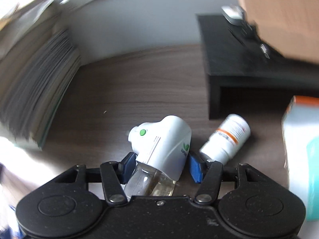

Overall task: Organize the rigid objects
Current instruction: 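Grasp the blue tissue pack with the left tool while the right grasps the white plug-in heater, then carry the blue tissue pack and white plug-in heater over the white box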

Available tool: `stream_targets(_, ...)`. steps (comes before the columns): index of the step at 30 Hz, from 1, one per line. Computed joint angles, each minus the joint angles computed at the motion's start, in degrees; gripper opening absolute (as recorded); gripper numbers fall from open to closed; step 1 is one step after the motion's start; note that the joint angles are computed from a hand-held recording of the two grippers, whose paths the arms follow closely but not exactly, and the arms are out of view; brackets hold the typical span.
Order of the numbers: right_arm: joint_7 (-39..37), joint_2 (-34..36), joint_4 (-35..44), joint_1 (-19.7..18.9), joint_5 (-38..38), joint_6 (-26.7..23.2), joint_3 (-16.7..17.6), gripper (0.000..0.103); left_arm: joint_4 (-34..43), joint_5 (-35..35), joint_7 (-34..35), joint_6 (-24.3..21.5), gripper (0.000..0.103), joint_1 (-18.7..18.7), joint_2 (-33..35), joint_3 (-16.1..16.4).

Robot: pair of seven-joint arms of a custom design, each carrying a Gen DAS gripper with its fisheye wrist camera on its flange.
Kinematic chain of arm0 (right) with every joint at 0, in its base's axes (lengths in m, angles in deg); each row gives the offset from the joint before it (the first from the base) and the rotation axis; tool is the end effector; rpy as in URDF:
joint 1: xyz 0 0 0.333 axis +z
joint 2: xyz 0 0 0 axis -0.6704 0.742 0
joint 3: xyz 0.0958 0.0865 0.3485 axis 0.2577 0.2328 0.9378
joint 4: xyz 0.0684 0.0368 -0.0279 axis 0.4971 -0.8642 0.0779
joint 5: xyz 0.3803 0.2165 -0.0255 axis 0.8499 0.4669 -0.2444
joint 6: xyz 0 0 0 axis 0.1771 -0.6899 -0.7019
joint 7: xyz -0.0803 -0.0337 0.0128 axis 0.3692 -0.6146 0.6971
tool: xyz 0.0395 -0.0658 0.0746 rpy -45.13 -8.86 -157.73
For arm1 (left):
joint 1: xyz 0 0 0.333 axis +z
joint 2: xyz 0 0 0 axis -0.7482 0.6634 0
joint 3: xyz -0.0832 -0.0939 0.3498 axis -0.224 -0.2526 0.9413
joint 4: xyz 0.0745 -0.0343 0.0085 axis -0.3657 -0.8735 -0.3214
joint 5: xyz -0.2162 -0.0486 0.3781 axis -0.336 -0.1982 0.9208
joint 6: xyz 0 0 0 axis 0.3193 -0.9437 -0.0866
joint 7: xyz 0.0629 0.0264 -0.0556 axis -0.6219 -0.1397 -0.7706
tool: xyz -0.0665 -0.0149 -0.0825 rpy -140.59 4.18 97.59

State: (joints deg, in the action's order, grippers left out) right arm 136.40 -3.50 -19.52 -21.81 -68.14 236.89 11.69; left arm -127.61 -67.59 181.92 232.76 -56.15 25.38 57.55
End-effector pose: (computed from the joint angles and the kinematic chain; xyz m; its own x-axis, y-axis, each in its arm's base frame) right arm 0.6875 0.2493 0.4763 -0.1640 -0.9665 -0.1976 -0.7935 0.2482 -0.5556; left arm 0.6130 -0.2151 0.4906 -0.3228 -0.9302 0.1746 -0.7044 0.1129 -0.7008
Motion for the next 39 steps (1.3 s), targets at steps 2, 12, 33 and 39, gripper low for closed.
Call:
stream_targets(2, 1.82, -0.80, -0.54, 2.70, -7.08, -0.58, -1.95, 0.066, -0.35, -0.52, 0.50, 0.27, 0.062, 0.10, -0.41, -0.10)
stream_targets(12, 15.08, -10.16, -8.81, 4.40, -34.71, -0.67, -1.10, 0.061, -1.59, -9.14, 8.83, 1.43, 0.062, -0.91, -2.54, -1.25)
stream_targets(33, 26.79, -48.92, -40.26, -10.45, -39.67, -8.58, 10.73, 0.061, -6.35, -31.23, 28.51, -0.06, 0.062, -17.87, -11.36, 0.39)
stream_targets(39, 24.06, -59.32, -47.62, -13.68, -33.87, -12.23, 12.77, 0.061, -6.07, -34.16, 32.45, -0.19, 0.062, -21.30, -10.86, -0.46)
